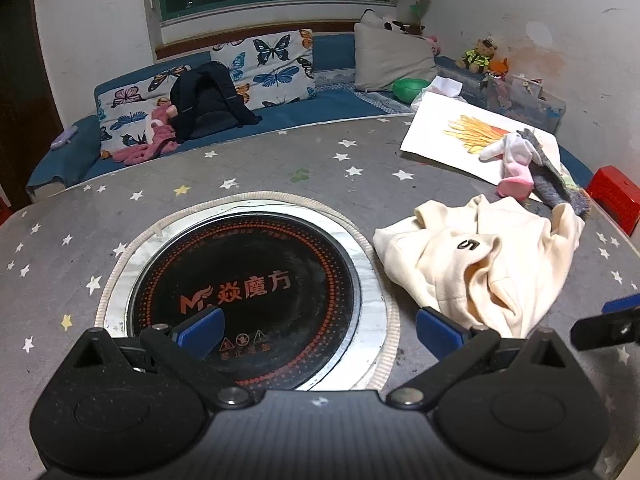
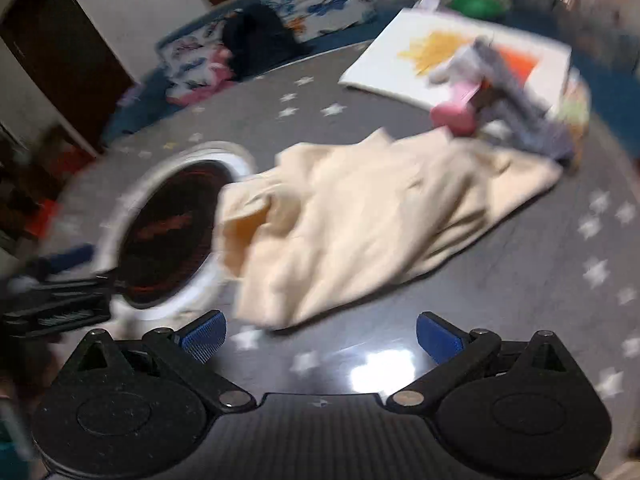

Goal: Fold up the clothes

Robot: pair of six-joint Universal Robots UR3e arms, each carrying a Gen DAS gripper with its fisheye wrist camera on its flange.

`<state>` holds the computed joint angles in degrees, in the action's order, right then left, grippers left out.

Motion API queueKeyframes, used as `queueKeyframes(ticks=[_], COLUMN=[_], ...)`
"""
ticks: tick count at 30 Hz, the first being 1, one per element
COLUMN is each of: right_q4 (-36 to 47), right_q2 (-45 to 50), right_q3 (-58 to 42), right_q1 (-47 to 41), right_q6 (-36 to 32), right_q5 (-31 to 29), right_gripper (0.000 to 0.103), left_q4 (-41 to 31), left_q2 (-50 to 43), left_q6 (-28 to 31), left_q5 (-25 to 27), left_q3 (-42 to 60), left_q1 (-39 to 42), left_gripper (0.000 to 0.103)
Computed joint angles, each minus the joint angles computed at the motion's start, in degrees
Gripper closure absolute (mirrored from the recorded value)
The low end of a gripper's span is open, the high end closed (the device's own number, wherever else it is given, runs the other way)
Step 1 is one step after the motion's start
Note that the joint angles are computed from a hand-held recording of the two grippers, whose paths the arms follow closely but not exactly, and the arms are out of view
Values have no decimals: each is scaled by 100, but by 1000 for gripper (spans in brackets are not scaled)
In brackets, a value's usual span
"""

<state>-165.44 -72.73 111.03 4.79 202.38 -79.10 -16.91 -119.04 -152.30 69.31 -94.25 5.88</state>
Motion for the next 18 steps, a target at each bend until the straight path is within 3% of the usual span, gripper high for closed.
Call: queueKeyframes(ticks=[2,6,9,12,14,16,18], right_q4=[-1315,-2603,-3826,-3271,-3300,-4000,-4641], right_q2=[64,306,473,454,661,1152,1536], right_q3=[728,1016,1252,933,752,543,514], right_q1=[-142,503,743,734,819,1171,1123], right_q6=[188,-179,-175,-370,-148,-332,-643], right_q5=[320,-1004,-1566,-1567,-1794,-2537,-2521], right_gripper=[0,0,0,0,0,0,0], left_q4=[67,131,86,313,812,1123,654], left_q2=[-57,-240,-397,-582,-742,-917,-1100], left_q6=[-45,-120,-184,-225,-255,-243,-163], left_q5=[59,98,38,168,222,276,361], left_q3=[42,247,506,725,760,897,1403], left_q1=[-53,-89,-119,-261,-345,-428,-536], left_gripper=[0,0,0,0,0,0,0])
